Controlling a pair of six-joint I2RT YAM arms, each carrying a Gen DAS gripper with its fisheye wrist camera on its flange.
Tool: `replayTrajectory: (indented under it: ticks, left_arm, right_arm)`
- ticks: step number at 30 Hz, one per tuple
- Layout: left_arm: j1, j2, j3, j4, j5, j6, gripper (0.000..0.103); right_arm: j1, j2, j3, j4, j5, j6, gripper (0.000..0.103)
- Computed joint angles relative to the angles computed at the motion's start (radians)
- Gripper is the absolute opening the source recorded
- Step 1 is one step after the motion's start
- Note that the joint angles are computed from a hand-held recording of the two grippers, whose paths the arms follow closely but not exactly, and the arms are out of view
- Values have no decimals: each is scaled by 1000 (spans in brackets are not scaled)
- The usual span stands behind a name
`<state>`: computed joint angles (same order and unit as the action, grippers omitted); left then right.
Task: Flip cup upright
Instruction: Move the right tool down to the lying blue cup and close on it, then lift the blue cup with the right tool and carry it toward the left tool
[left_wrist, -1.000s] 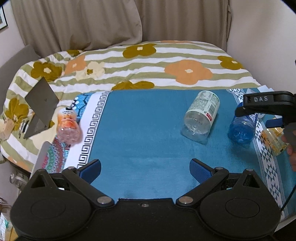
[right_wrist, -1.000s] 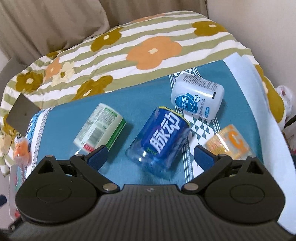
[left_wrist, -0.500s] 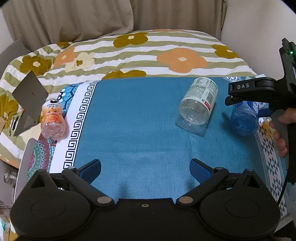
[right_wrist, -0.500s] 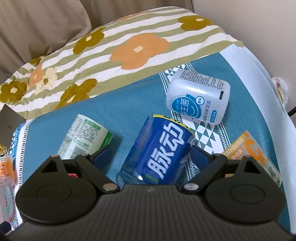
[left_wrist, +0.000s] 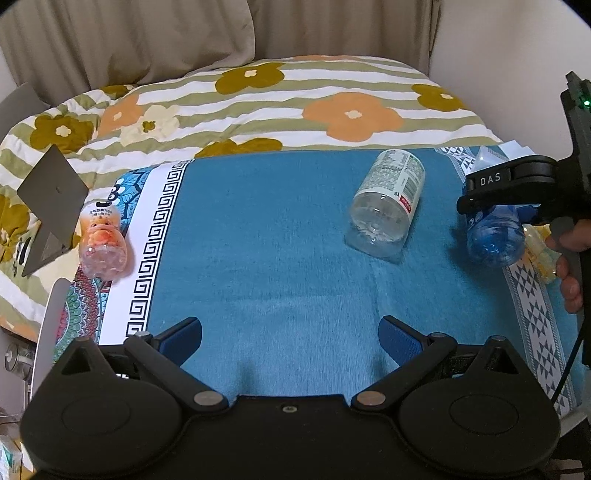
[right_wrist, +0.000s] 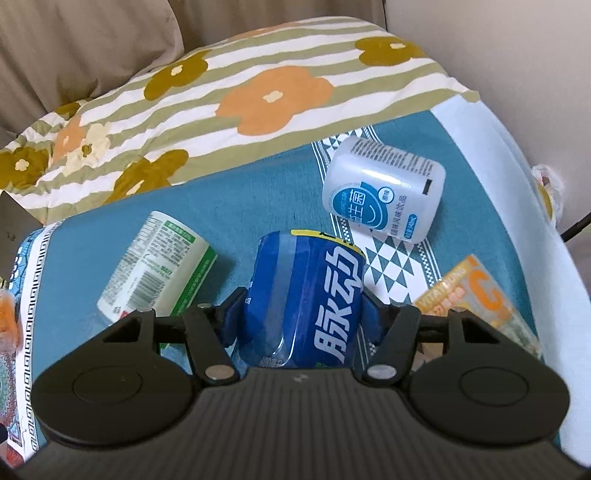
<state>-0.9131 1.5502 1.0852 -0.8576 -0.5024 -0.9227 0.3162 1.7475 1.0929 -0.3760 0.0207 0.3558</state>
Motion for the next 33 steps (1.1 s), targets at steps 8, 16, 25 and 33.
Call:
replayTrajectory:
  ticks: [8, 16, 25, 33]
  left_arm:
    - [-59, -119, -55, -58, -43, -57, 103]
    - [-138, -270, -143, -154, -72, -146, 103]
    - [-178, -413, -262, -176, -69, -155, 103]
    - [-148, -482, -358, -107, -47, -123, 103]
  right_arm:
    - [38, -156, -61, -54, -7, 24, 77]
    - [188, -319, -107, -173, 24, 89, 77]
    - [415, -331, -180, -157, 102, 197, 77]
    - [487, -227, -233, -20, 137, 230, 78]
